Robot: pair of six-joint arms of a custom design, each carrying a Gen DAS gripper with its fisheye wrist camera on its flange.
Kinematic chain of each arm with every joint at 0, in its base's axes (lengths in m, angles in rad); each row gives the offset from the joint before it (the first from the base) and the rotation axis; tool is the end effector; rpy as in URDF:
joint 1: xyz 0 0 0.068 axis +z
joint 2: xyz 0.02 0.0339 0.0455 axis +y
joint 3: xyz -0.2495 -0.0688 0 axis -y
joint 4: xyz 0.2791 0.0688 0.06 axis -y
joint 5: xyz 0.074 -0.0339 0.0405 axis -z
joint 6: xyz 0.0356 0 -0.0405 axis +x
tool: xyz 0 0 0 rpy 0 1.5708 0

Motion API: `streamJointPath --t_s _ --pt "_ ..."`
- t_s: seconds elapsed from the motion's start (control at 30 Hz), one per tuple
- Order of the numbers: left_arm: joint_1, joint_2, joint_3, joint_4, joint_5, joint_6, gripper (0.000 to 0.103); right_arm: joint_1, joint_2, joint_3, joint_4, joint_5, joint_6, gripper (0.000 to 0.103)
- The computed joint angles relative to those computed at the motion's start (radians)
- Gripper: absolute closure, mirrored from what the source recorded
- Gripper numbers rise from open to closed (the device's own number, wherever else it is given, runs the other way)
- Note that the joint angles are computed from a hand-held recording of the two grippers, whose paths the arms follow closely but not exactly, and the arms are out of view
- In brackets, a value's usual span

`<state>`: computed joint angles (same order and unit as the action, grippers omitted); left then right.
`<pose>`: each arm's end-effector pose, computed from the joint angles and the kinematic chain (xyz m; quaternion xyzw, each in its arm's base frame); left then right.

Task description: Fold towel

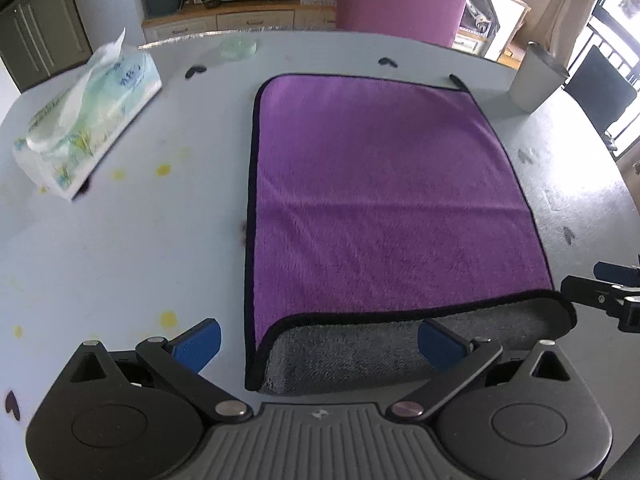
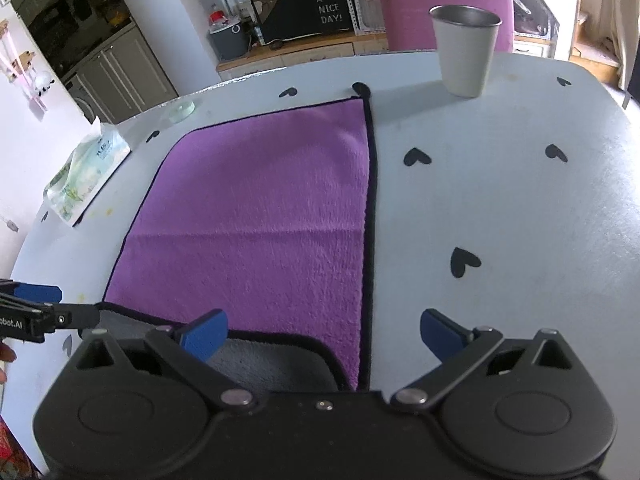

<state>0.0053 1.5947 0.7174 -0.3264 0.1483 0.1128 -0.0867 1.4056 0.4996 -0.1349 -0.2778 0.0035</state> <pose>0.2897 -0.0037 0.0847 0.0662 0.9784 -0.0620 0.1860 0.2530 -0.0122 0.0836 0.0069 0.9565 0.1227 0.2647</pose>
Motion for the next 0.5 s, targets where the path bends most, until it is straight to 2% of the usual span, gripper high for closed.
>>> streamJointPath --t_s 0.13,0.27,0.4,0.47,0.5 --pt "0.026 0.002 -0.028 0.057 0.002 0.048 0.0 0.003 0.018 0.01 -0.017 0.004 -0.051 0.001" --pt "0.068 0.031 -0.004 0.034 0.032 0.056 0.0 -0.036 0.065 0.071 -0.123 -0.096 -0.122 0.002" --pt "0.143 0.049 0.02 -0.011 0.186 0.075 0.0 -0.052 0.092 0.106 -0.184 -0.135 -0.124 0.022" --pt "0.141 0.046 0.023 -0.015 0.183 0.071 0.0 -0.058 0.103 0.119 -0.208 -0.147 -0.117 0.028" --pt "0.14 0.043 0.022 -0.016 0.178 0.074 0.0 -0.06 0.108 0.126 -0.221 -0.147 -0.115 0.036"
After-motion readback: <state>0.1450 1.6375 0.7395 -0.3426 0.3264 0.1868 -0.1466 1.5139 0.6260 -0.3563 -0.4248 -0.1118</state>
